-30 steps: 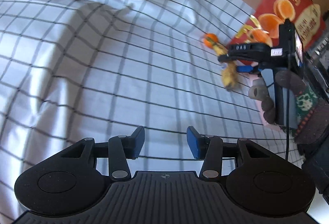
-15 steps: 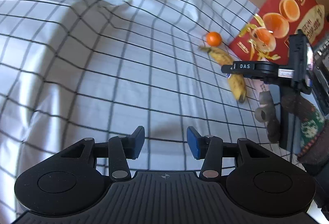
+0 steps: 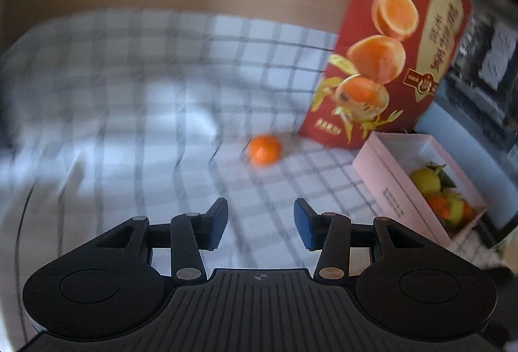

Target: Organize fruits

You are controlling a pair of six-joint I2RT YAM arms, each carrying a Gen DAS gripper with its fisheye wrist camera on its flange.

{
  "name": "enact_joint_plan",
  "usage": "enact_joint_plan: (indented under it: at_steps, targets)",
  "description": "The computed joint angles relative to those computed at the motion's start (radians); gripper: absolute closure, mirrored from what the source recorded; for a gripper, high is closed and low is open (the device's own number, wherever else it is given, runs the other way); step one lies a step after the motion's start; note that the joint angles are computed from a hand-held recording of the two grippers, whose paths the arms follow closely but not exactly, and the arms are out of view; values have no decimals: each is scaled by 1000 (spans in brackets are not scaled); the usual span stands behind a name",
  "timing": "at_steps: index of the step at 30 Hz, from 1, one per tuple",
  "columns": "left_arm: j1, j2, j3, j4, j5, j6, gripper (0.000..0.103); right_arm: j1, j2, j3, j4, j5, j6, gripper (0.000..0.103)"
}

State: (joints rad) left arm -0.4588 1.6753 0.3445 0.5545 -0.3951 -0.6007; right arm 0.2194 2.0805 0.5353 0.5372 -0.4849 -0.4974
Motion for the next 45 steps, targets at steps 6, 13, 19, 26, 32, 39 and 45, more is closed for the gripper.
enact_joint_plan:
  at_steps: [6, 13, 19, 26, 32, 39, 45]
  targets:
    - [58, 293, 407, -160, -20, 323, 52, -105, 9, -34, -1, -102, -81, 66]
    - [77, 499, 639, -284, -89, 379, 52, -202, 32, -125, 131, -195, -216, 44]
    - [100, 589, 731, -328, -100, 348, 49, -280, 65, -96, 64, -247, -280, 41]
    - [116, 631, 768, -340, -72, 291, 50, -343, 110, -6, -101, -314, -310, 32]
    - [135, 576, 700, -319, -8, 221, 55, -349, 119, 3, -132, -310, -302, 27]
    - [16, 362, 375, -200, -21, 42, 55, -303, 117, -44, -38, -274, -256, 10]
    - [-198, 156, 76, -186, -59, -300, 55, -220, 109, -104, 99, -178, -125, 0]
